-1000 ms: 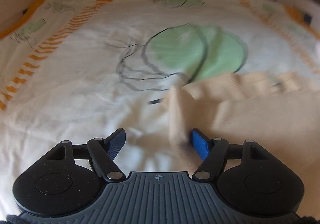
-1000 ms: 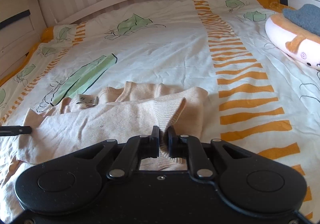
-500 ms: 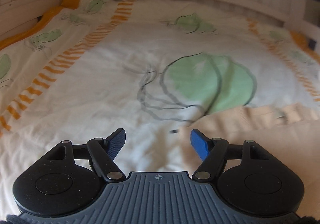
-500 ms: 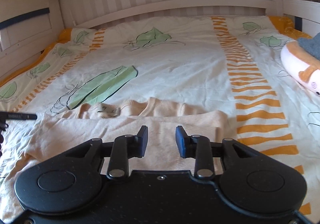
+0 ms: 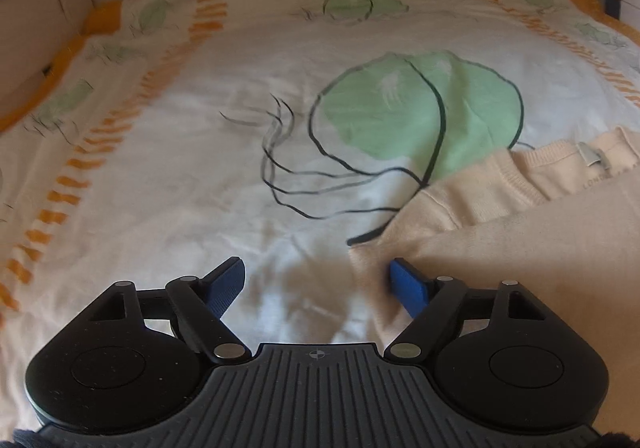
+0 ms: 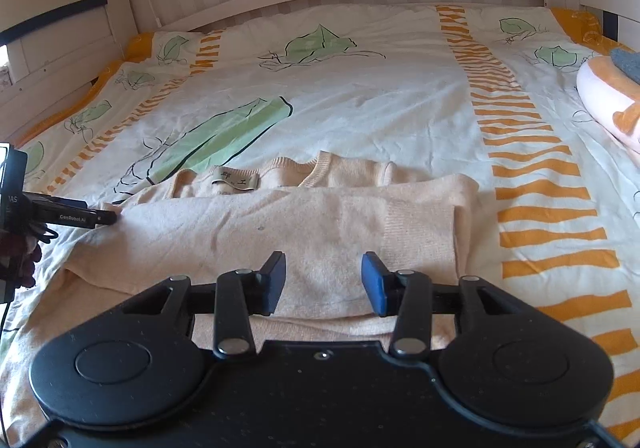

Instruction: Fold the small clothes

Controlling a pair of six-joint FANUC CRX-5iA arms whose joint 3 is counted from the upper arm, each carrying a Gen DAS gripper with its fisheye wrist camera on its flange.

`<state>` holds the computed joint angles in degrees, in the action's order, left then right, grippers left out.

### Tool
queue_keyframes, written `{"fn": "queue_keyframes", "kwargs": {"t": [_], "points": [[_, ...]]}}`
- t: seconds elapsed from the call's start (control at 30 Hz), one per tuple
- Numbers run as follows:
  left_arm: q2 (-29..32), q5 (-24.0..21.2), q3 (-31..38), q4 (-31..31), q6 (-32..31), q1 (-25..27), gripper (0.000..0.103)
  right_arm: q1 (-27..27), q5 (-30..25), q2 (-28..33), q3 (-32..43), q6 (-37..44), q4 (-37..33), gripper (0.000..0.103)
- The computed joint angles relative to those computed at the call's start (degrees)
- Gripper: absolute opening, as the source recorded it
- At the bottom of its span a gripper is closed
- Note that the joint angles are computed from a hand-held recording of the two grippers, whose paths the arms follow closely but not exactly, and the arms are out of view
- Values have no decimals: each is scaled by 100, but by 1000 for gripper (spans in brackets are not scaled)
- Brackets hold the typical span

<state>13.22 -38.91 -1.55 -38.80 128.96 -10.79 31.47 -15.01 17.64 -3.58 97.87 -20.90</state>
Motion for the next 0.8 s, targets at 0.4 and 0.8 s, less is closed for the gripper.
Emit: {"fn": "queue_keyframes", "kwargs": {"t": [0.4,0.8], "points": [[-1266,231,-1259,-140,319,-865,80,-113,-52,-405,-244,470,-941,53],[-731,-432,-998,-409,2110,-781,89,-51,-41,-625,-413,411,-969,53]]}}
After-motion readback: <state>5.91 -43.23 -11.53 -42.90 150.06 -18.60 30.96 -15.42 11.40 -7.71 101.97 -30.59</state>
